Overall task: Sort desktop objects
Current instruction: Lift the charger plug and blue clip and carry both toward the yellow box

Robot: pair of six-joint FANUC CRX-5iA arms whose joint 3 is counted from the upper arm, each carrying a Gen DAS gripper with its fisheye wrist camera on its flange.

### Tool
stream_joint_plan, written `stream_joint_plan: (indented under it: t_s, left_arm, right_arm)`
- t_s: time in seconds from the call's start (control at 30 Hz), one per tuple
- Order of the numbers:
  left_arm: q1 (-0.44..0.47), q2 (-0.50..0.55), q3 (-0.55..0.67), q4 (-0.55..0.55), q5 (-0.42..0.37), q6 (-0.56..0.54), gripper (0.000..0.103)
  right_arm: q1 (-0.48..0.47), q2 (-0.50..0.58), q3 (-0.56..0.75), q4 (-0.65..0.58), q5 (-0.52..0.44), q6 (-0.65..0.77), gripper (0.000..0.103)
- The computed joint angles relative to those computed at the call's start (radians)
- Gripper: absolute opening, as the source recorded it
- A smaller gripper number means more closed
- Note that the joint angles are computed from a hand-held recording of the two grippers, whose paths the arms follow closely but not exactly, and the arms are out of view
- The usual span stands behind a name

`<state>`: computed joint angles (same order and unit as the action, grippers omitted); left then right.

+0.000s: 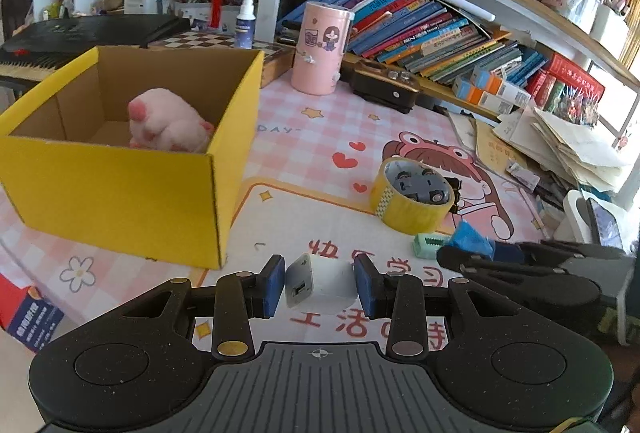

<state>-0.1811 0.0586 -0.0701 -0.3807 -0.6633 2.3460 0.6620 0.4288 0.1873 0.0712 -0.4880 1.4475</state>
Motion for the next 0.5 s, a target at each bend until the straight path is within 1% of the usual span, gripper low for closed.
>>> stream_joint_plan:
  t_s: [0.1, 0.2, 0.27, 0.4, 0.5]
  left_arm:
    - [0.012, -0.027, -0.04, 0.017, 0.023, 0.014, 0.037]
    - [0.031, -0.057, -0.082, 0.048, 0.049, -0.004, 0.037]
    - [0.037, -0.079, -0.105, 0.05, 0.056, -0.014, 0.037]
    - [0.028, -0.112, -0.118, -0.006, 0.012, 0.02, 0.037]
    - [0.038, -0.152, -0.15, -0.012, -0.001, 0.001, 0.037]
  right_arm:
    - [0.014, -0.033, -0.036, -0.003, -0.009, -0.004, 0.033]
    - [0.032, -0.064, -0.069, 0.016, -0.029, -0.047, 0.033]
    - [0.05, -0.093, -0.103, 0.035, -0.028, -0.078, 0.033]
    - [0.086, -0.135, -0.169, 0.097, -0.008, -0.132, 0.033]
    - [0.112, -0.151, -0.194, 0.139, -0.008, -0.196, 0.033]
